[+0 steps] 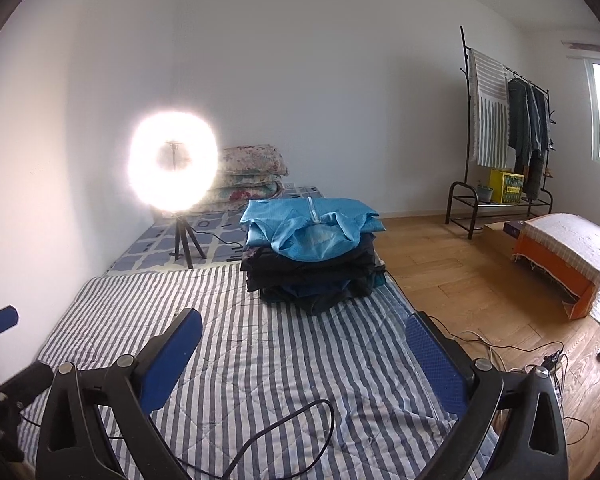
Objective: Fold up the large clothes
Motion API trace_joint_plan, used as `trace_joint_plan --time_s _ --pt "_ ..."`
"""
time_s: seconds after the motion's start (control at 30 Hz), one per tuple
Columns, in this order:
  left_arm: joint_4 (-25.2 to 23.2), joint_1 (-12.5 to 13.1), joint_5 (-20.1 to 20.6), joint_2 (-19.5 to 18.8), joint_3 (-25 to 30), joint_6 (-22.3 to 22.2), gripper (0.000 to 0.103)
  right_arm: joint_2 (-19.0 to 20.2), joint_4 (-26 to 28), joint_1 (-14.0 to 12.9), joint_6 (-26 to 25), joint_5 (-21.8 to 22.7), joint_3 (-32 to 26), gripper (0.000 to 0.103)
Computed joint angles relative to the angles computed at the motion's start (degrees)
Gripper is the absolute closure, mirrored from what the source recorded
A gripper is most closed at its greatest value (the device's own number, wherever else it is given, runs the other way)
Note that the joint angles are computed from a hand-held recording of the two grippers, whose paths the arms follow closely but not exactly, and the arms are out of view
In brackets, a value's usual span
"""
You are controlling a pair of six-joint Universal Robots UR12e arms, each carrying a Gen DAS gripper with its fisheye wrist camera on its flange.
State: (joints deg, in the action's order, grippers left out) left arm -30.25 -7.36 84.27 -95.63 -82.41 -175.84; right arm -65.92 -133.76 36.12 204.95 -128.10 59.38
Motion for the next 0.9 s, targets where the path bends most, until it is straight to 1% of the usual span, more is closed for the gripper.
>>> trace_joint_plan --time_s 0.13,0.43,0.57,0.9 --pt "-0.3 0.1 -0.4 0.1 0.0 -0.3 0.000 0.3 0.2 0.2 -1.1 -0.2 -0.3 0.000" --pt "-0.9 0.1 -0.6 0.1 0.1 -0.6 0.000 0.6 0.5 0.5 -1.7 -1.1 -0.6 0.000" --pt "-1.3 0.1 -0.5 0.0 0.2 -0.7 0.000 0.4 0.2 0.4 -1.4 -1.1 -0.3 0.000" --pt "-0.6 -0.1 0.3 0.1 0.1 -0.7 0.000 0.0 0.0 0.2 -1.0 -0.8 0.2 0.000"
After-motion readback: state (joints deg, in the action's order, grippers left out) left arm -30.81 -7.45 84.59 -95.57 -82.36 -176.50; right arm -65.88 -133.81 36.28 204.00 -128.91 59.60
